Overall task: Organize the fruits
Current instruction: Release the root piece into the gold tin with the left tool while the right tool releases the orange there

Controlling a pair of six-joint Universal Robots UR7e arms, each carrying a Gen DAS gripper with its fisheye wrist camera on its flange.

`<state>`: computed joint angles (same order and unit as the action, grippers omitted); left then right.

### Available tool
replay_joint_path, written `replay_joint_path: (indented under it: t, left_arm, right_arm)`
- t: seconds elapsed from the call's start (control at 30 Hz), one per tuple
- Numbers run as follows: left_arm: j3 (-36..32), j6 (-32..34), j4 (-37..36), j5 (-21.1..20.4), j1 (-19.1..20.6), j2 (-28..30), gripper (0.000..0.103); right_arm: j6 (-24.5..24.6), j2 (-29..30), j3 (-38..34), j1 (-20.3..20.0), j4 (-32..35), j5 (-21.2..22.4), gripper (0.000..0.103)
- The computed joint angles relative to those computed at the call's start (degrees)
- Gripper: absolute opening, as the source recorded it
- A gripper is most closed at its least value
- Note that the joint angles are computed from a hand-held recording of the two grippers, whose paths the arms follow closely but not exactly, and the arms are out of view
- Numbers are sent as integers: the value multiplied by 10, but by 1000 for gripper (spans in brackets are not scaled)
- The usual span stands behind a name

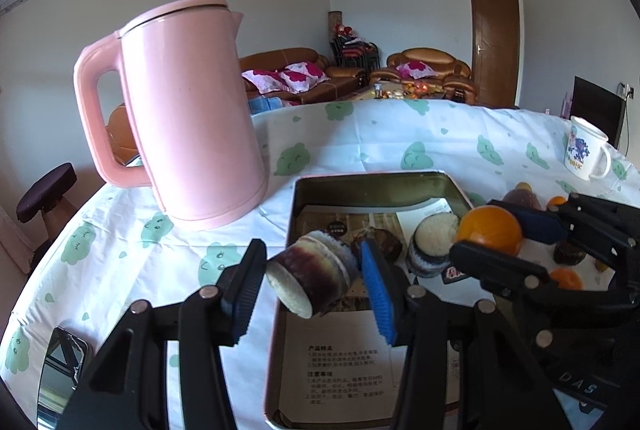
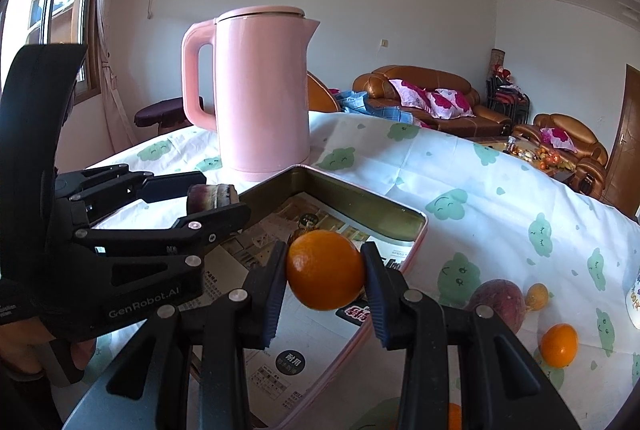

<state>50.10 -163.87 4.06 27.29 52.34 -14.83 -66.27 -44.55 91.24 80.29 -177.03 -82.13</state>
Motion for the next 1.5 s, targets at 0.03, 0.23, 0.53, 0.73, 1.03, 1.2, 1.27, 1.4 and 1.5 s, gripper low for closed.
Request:
replay_joint_path:
  t: [0.03, 0.23, 0.53, 0.73, 1.03, 1.2, 1.27, 1.4, 1.5]
  left_arm:
    - [-5, -2, 8, 2, 1, 3, 50]
    - [-28, -13, 37, 6, 3, 17, 50]
    - [-58, -42, 85, 14, 8, 30, 50]
    - [-63, -41, 88, 12, 9, 33, 51]
    - [-66, -37, 88, 9, 9, 35, 51]
    - [-68, -37, 89, 6, 9, 36, 51]
    - [-65, -36, 85, 4, 9, 35, 51]
    - [-66, -43, 89, 0, 9, 35, 52]
    - [-59, -43, 73, -23, 6, 33, 64]
  right_arm:
    - [0, 0, -1, 0, 2, -1, 39]
    - [-1, 1, -4, 1, 9, -6, 39]
    - [2, 6, -16, 5, 29, -23, 39]
    - [3, 11, -23, 9, 39, -39, 39]
    - [2, 17, -31, 12, 45, -57, 39]
    - [6, 19, -35, 13, 50, -63, 39]
    - [7, 22, -40, 15, 56, -69, 39]
    - [7, 23, -39, 15, 51, -69, 40]
    - [13, 23, -38, 14, 42, -67, 47]
